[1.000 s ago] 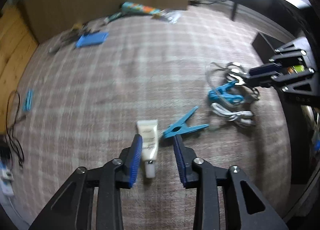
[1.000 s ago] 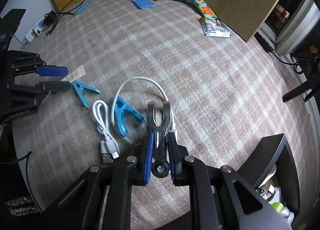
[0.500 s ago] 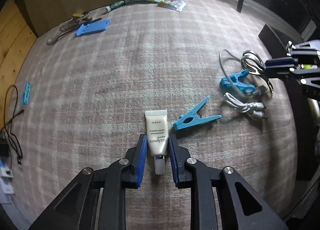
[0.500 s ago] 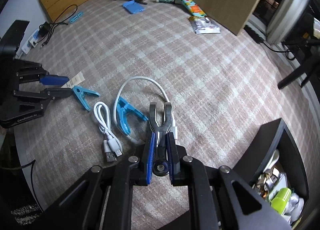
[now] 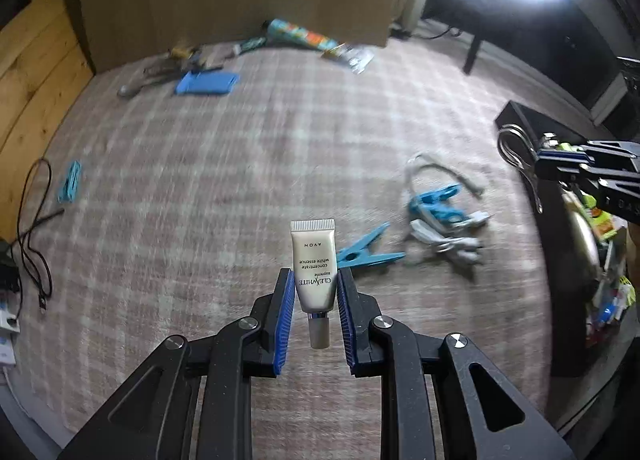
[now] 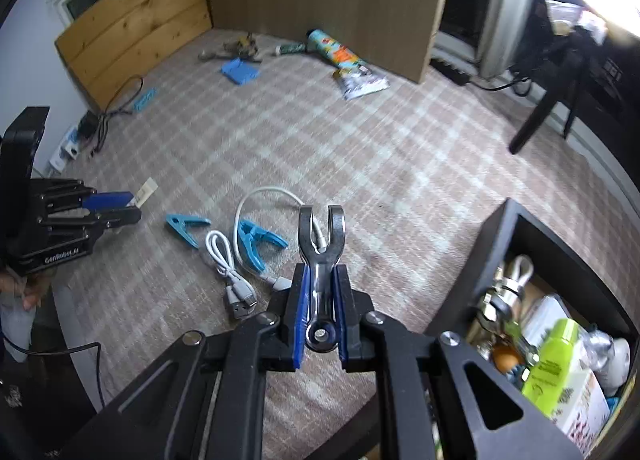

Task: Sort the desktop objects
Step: 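Carry the white tube and metal clip over the black box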

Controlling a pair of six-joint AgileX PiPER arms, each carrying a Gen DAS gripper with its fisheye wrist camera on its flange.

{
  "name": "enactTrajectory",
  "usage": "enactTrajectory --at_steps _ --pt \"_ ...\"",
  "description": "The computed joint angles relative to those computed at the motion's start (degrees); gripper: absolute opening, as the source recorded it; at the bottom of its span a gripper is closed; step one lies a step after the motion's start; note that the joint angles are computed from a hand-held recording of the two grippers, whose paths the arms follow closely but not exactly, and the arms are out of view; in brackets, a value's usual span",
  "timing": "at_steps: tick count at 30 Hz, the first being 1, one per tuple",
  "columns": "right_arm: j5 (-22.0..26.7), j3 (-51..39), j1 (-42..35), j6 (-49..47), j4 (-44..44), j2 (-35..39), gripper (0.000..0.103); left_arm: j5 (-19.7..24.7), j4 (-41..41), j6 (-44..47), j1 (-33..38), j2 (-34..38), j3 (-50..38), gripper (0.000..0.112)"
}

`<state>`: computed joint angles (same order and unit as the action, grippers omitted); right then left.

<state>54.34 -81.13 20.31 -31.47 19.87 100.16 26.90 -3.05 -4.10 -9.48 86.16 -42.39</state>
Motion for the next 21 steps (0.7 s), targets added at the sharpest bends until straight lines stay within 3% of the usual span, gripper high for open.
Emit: enactTrajectory --at_steps 5,8,14,21 --pt "-1.8 0.0 -2.5 2.3 -0.7 -1.4 0.012 2.5 6.5 -12.8 -11.9 1.6 -7.0 0.02" --pt "-0.6 0.9 -7.6 2.5 -0.6 -4.4 0.012 8.1 10.9 -22.5 -21.9 1.6 -13.3 0.02" --pt "1.6 -0.1 -17.9 3.5 -2.5 -6.2 0.012 11.6 8.8 -23.3 -30.3 11.5 -28.6 0.02" --pt "3.6 -3.4 -28.5 2.4 -3.5 -3.5 0.012 16.5 4.6 -20.7 -35.6 24.7 -48.2 0.02"
